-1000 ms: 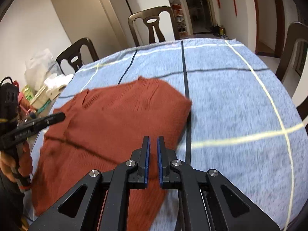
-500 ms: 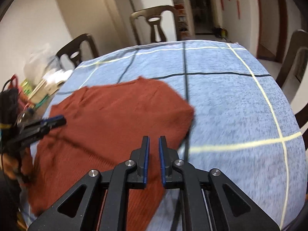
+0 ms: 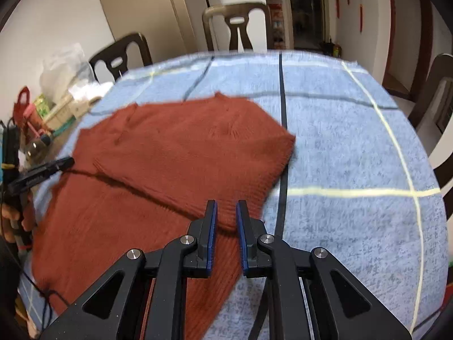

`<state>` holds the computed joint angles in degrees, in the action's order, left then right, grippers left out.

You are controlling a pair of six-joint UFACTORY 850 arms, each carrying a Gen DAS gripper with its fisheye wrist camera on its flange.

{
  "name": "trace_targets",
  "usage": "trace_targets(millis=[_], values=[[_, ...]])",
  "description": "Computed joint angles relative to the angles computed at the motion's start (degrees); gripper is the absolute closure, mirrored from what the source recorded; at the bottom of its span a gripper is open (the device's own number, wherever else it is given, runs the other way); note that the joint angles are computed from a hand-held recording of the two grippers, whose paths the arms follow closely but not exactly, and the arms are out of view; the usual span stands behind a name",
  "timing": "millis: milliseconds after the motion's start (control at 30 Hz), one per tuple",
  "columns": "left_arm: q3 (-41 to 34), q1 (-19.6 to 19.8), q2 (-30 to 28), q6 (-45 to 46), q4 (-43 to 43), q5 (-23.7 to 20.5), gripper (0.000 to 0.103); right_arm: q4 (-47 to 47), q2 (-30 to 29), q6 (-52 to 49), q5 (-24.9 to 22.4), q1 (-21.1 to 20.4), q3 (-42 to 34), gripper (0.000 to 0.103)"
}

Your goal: Fold small clothes

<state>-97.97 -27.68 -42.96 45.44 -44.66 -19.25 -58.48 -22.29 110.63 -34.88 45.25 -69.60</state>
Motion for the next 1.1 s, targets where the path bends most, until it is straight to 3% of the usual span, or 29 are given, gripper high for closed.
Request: trace_targets(millis=[167,233,300,367,567,833,1000,1100], values=[[1.2,0.3,1.3,-1.4,1.9,-0.3,0.084,2.2,0.5,-1.9,-0.9,0.2,-0.5,0.089],[2.3,0.5,2.3,-0.6,0.9,-0.3,0.078,1.5,1.1,-0.9,-0.9,0.7,0.0,0.085],[4.0,0.8,3.6,2.6,-2.7,-0.5,0.069,-0.9,2.4,2.6,0.4,1.2,1.4,0.068],[5.7,1.0,4.8,4.0,-4.1,-0.5,0.065,-3.0,3.4,5.7,1.8,1.6,2.5,0.061],[10.6,1.7,8.1,7.5,-7.3,-1.7,0.065,-6.1,5.8,10.7,3.5,3.7,4.5,0.060],[21.4,3.3,14.5,20.1,-21.9,-4.9,0.061,-11.2,6.6,23.2,6.7,8.4,7.8,0.057],[27.6,4.0,17.9,26.7,-30.0,-6.1,0.058,-18.5,6.0,36.3,7.9,11.5,9.9,0.057],[29.6,4.8,19.0,27.5,-33.4,-9.3,0.056,-27.0,6.5,48.1,8.9,12.7,11.3,0.056]])
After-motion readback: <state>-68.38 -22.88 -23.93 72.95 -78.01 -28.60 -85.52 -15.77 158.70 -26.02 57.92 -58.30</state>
